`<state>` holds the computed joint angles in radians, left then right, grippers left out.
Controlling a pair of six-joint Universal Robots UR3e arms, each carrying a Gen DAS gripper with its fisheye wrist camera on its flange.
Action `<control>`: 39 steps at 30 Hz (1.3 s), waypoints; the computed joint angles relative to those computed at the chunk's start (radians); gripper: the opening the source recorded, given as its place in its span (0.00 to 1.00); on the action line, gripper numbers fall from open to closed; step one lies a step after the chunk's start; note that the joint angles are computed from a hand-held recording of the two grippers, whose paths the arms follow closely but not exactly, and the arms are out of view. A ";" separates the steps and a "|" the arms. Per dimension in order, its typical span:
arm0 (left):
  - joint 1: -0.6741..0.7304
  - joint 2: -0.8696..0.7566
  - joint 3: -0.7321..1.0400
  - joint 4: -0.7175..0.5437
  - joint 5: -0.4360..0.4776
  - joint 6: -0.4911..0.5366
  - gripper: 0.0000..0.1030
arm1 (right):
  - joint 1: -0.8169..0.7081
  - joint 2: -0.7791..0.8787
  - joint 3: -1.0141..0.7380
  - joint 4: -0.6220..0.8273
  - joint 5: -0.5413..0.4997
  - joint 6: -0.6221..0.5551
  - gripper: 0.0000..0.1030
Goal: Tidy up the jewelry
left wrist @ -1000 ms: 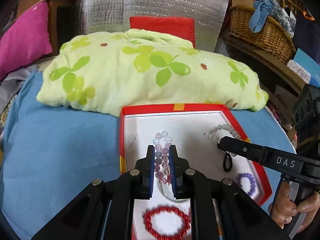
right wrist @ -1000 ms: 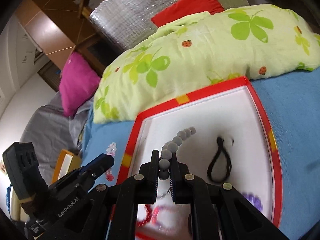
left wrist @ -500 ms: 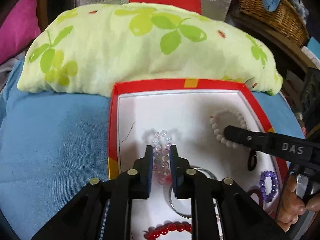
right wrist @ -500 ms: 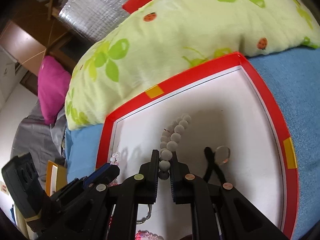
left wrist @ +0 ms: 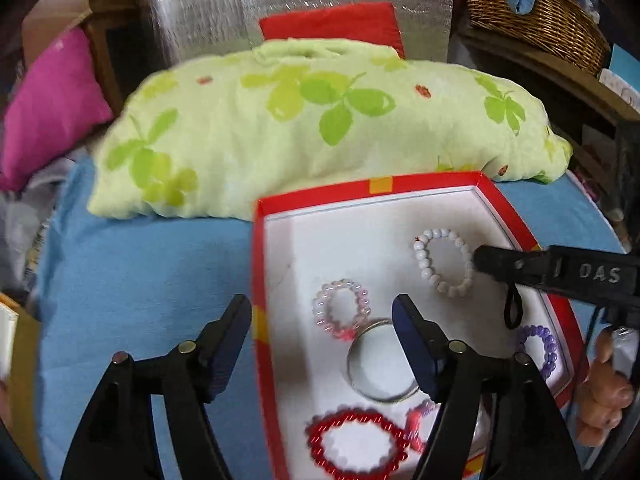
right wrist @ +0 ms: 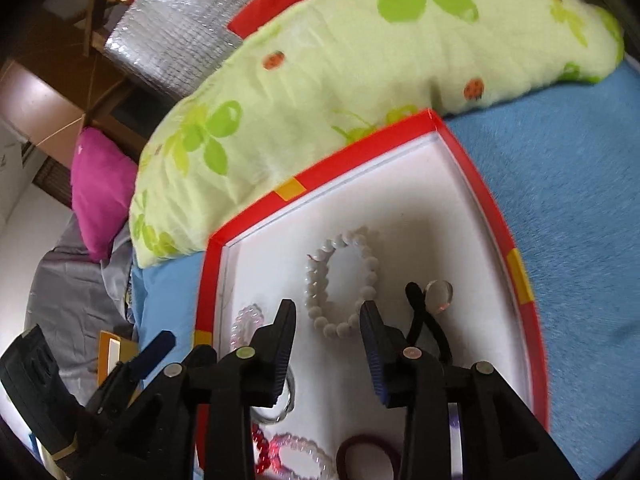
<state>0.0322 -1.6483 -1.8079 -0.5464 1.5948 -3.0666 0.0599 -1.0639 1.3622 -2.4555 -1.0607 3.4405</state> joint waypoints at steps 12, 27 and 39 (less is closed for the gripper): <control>-0.068 0.402 -0.231 -0.063 0.176 -0.124 0.75 | 0.030 -0.436 0.361 -0.081 -0.211 -0.192 0.53; -0.752 0.855 -0.370 -0.584 0.624 -0.621 0.78 | 0.294 -1.154 0.831 0.071 -0.616 -0.208 0.56; -1.249 0.701 -0.020 -1.164 0.948 -1.250 0.78 | 0.917 -1.151 0.625 0.328 -1.259 0.217 0.59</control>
<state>-1.2171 -0.9474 -1.8277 -1.7104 2.5432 -4.3162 0.9764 -2.2146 1.9871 -2.1276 -2.3195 3.6572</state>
